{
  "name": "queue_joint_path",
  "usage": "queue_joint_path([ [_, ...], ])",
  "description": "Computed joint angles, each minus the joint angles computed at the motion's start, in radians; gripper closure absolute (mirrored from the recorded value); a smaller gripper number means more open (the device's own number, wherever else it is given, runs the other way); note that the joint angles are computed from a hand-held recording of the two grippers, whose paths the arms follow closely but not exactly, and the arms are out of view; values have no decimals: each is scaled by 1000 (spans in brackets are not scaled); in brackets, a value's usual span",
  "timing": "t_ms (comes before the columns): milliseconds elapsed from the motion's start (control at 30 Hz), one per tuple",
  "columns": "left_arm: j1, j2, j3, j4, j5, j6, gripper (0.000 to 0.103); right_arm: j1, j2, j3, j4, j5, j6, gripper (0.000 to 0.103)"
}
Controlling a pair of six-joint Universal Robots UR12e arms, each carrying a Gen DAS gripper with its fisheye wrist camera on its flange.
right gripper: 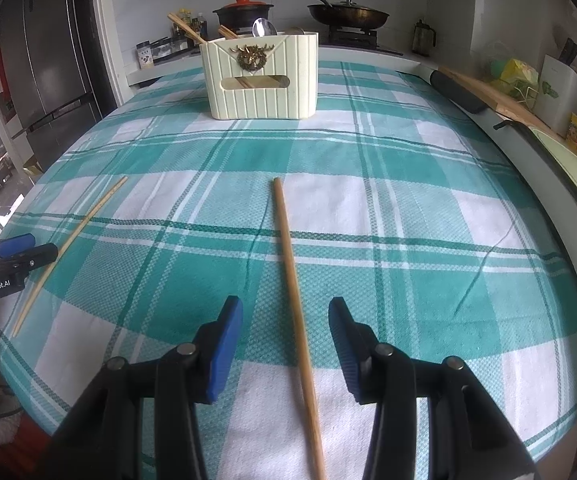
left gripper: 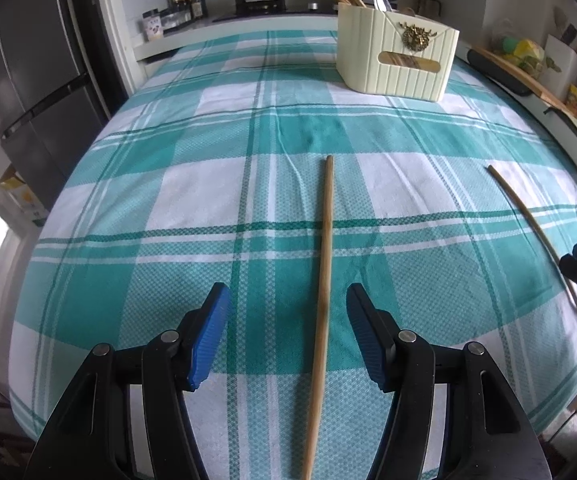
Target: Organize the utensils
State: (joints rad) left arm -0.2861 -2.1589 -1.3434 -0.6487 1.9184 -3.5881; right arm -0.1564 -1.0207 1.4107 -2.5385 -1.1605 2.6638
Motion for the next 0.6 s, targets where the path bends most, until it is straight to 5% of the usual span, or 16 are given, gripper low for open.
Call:
queue_joint_path([
  [600, -1, -1, 0, 5, 23, 25, 40, 6, 2, -9, 31, -2, -17, 57],
])
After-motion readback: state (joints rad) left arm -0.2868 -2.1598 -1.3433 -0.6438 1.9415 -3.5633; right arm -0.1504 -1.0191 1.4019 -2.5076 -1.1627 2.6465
